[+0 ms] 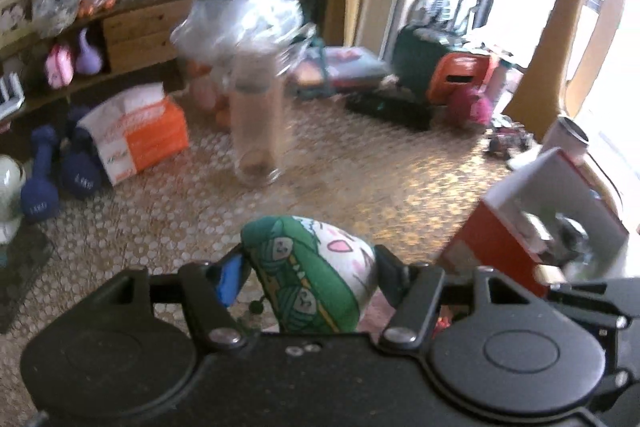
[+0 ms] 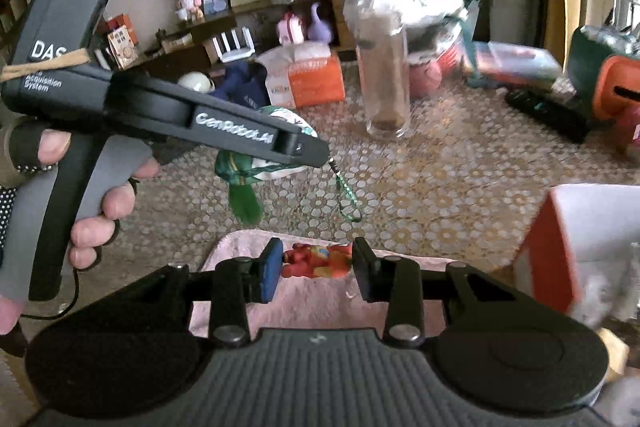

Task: Organize objects
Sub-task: 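Carry the green plush pouch and orange figurine in both tools over the shoebox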

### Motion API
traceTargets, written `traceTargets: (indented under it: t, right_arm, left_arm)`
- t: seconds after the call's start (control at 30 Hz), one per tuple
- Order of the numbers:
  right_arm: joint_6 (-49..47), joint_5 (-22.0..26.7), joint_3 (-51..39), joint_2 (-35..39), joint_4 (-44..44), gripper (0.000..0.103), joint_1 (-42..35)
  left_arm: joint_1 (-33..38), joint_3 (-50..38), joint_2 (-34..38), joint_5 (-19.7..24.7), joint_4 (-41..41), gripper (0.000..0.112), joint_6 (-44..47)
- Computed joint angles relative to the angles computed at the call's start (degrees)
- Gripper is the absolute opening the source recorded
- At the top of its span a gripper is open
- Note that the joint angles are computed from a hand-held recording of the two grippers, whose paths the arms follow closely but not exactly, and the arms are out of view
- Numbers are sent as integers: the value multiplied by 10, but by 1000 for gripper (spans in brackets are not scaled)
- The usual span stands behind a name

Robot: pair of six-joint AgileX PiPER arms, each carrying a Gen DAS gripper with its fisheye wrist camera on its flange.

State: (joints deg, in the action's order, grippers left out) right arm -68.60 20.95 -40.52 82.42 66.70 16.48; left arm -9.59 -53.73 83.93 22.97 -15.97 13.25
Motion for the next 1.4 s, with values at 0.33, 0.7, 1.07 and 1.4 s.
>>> traceTargets:
  t: [0.33,0.7,1.07,1.4]
  right_arm:
    - [43,157,21,-165,-107,37,-191]
    - [-112,330,14,-179,-77,37,-477]
    - [-215,317,-58,-10,-61,36,-623]
    - [-190,269,-144,109,-69,36,-619]
  left_arm:
    - [-180,-40,-67,60,275,64,-300]
    - [-360,-139,16,107,434,64,-484]
    - [-428,-287,184,125,437,64,-487]
    - [-434,-412,307,153,398,64,-449]
